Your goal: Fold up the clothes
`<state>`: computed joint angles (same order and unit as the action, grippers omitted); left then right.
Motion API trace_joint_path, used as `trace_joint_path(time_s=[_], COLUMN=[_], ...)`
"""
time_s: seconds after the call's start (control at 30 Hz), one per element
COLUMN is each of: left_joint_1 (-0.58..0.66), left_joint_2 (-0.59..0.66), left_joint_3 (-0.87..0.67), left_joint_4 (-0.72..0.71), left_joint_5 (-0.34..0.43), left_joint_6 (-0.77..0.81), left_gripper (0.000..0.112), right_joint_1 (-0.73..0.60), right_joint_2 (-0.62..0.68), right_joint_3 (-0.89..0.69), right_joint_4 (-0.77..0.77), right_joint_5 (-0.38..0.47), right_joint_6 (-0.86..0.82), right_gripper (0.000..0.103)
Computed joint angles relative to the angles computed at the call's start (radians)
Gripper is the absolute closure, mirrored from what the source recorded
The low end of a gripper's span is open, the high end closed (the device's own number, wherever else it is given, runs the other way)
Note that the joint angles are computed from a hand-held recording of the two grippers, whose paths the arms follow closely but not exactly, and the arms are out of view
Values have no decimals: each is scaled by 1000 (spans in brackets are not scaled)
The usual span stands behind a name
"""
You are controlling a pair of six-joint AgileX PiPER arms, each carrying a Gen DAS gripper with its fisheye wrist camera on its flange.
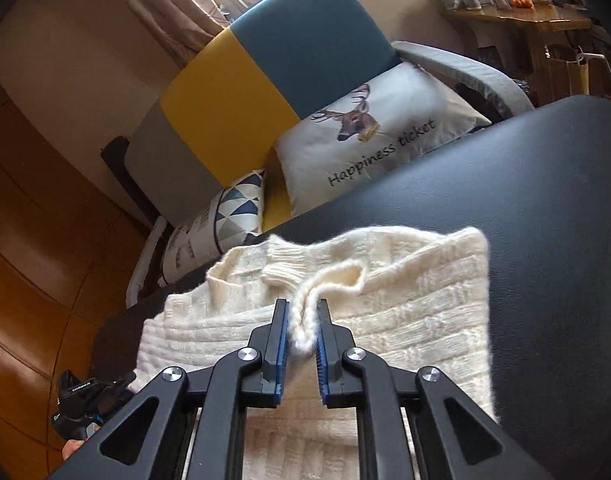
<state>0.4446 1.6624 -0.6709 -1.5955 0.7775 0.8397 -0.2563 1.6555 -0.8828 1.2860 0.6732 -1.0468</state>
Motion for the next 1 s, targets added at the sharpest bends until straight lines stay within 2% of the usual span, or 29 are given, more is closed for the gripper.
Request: trace_joint_path(time_s=[0.13, 0.17, 0.23, 0.3, 0.37, 0.43, 0.47, 0.63, 0.67, 0.73, 0.83, 0.87, 0.9, 0.97, 1.0], left_joint_1=[-30, -28, -23, 8, 47, 98, 127, 195, 217, 232, 165, 152, 140, 116, 103], left_joint_2=[2, 4, 6, 18, 27, 14, 4, -60, -73, -64, 0, 26, 53, 100, 116], left_joint_3=[2, 2, -1, -22, -35, -15, -1, -13, -4, -26, -145, -183, -219, -281, -304], left_joint_4=[56, 69, 91, 144, 190, 219, 236, 310, 320, 335, 370, 392, 404, 420, 433], left_joint_5=[-78, -76, -58, 2, 71, 134, 162, 169, 189, 209, 137, 128, 123, 121, 121], left_joint_6=[42, 61, 94, 75, 60, 75, 84, 69, 71, 77, 38, 29, 32, 55, 63], left_gripper=[105, 106, 105, 104, 94, 88, 87, 78, 78, 69, 59, 59, 59, 58, 59], right_joint_1=[-52, -72, -114, -120, -153, -201, -213, -208, -194, -167, -114, -85, -40, 12, 37], right_joint_2=[95, 114, 121, 125, 141, 158, 173, 273, 287, 305, 299, 283, 249, 207, 183], right_joint_3=[45, 67, 92, 76, 63, 49, 31, -104, -129, -171, -212, -219, -213, -204, -200], right_joint_4=[-34, 5, 62, 33, 52, 80, 72, 11, -8, -48, -136, -185, -269, -348, -385], right_joint_5=[-37, -24, 16, 34, 100, 173, 198, 285, 287, 283, 252, 227, 161, 113, 85], right_joint_6=[9, -41, -99, -67, -85, -100, -86, -20, -7, 25, 65, 66, 103, 124, 141], right_gripper=[92, 97, 98, 97, 88, 75, 74, 72, 71, 71, 72, 80, 85, 93, 93])
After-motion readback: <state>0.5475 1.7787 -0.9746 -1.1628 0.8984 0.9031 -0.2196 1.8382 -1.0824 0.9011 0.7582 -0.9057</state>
